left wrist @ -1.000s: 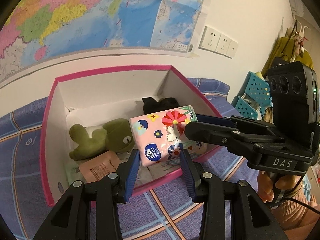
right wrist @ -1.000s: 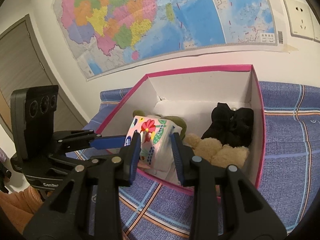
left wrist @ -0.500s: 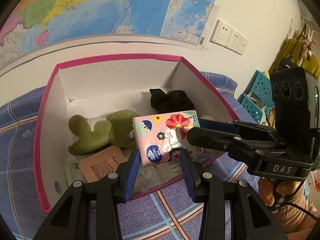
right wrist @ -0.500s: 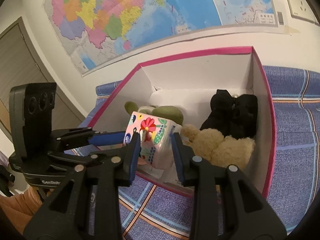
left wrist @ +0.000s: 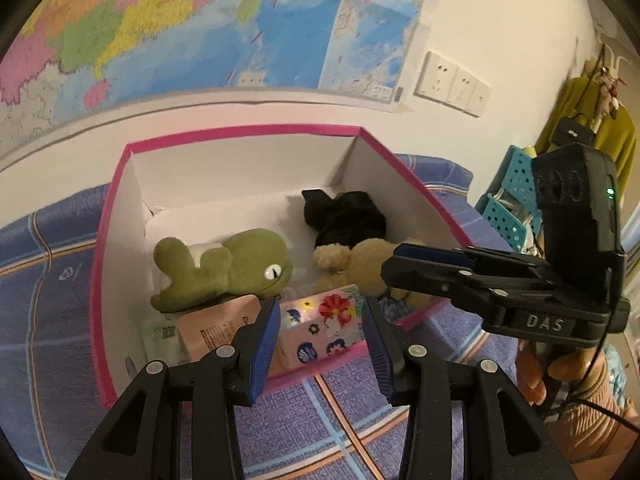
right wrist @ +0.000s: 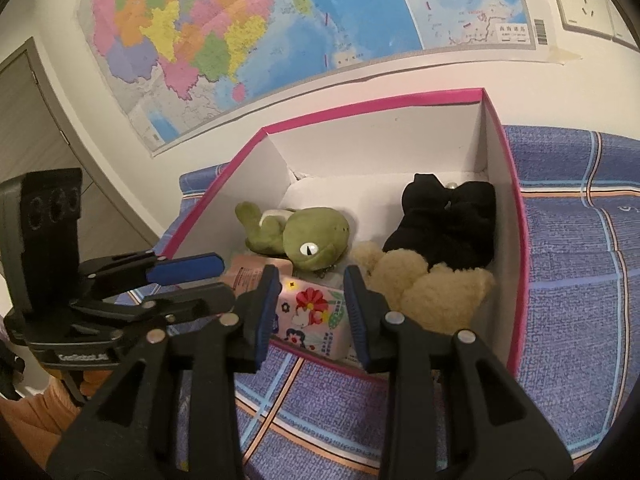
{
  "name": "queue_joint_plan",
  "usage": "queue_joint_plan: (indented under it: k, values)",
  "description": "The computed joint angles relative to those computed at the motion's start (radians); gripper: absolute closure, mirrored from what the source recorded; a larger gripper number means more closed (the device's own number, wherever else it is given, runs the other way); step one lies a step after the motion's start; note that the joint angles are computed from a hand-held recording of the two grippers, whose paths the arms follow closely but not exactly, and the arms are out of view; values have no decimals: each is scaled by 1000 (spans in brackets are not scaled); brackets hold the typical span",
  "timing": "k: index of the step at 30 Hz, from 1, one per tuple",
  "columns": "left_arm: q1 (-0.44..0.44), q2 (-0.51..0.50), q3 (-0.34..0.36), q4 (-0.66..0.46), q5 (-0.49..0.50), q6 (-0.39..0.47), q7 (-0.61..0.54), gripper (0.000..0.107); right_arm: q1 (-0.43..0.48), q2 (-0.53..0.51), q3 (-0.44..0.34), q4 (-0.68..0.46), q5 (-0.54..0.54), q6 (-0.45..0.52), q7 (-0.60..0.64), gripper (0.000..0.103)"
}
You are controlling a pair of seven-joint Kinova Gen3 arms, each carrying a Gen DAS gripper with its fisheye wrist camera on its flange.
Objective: Organize soft objects
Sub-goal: 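Lower the floral tissue pack into the pink box and open the right tool, then reach the right tool down to the gold tissue packet and grasp it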
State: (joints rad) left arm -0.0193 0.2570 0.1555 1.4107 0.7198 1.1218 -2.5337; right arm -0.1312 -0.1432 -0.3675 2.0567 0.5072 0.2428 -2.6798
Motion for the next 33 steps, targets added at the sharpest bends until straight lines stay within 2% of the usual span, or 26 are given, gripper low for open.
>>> queue_joint_plan:
  k: [3,6,8,9,11,15,21,26,31,33]
  values:
    - [-17,-29,-3,33,29,-2,-41,63,13,-21,-24,9,17,4,-23,67]
    - [-31,-65,-16,76,64,-11,-90,56,14,-50,-37,25,5,0,-16,67]
    - [-39,-90,-28,106,81,-9,-125,56,-13,-79,-22,45,-36,-11,35,64]
    - [-44,-97,-35,116,90,0,-143,55,-25,-94,-19,56,-57,-15,60,58]
    - [-54,-106,-49,132,101,31,-173,55,-35,-126,-33,80,-88,-16,95,53]
    - [-56,-116,-69,169,93,56,-203,55,-75,-161,-47,121,-169,11,158,53]
    - [-59,-118,-90,234,27,98,-225,55,-181,-142,-30,161,-325,52,264,53]
    - [-69,-122,-102,279,-13,138,-247,55,-292,-97,38,193,-458,32,349,53]
    - [-82,-134,-114,311,-27,168,-272,55,-344,-80,74,223,-547,-23,406,53]
    - [-87,-137,-119,321,-31,183,-277,55,-394,-82,122,237,-598,-48,447,53]
